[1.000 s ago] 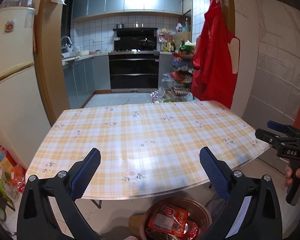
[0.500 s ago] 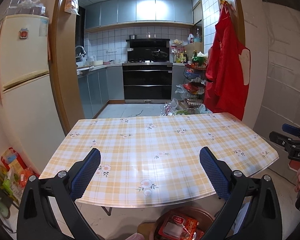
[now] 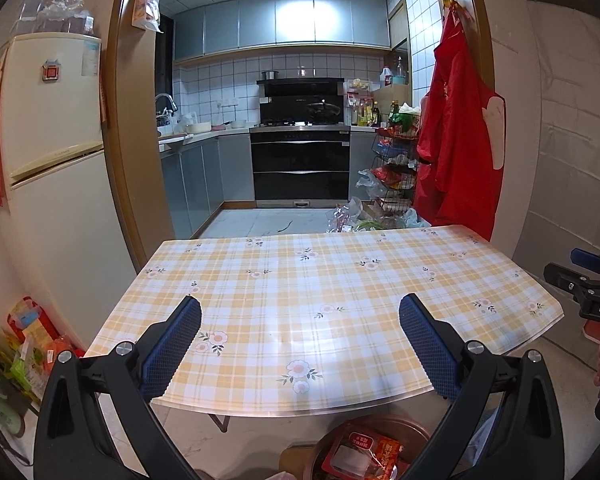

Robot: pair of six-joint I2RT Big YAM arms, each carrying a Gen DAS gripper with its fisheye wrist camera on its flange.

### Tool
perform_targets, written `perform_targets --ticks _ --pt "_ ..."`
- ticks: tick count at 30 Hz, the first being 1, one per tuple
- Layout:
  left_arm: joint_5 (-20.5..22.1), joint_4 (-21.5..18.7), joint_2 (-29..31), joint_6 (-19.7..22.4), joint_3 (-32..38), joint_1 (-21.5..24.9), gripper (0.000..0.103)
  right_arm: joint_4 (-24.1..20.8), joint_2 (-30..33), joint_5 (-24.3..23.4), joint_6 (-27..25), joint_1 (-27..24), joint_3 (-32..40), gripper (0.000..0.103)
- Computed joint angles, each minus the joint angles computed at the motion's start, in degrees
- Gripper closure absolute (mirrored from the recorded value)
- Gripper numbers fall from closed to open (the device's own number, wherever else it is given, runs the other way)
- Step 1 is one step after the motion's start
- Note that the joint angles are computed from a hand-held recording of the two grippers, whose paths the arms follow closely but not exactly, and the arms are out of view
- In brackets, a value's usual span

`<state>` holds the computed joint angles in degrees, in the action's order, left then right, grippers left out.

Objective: Collect trash

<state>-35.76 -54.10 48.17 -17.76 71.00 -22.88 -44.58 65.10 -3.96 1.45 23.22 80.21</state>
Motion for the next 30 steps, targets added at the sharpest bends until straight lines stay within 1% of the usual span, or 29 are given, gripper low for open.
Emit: perform_targets --ticks 30 --pt "0.6 0.36 -0.37 1.29 -0.16 1.22 0.006 -0.6 0.41 0.49 -0.27 -0.37 0.6 0.006"
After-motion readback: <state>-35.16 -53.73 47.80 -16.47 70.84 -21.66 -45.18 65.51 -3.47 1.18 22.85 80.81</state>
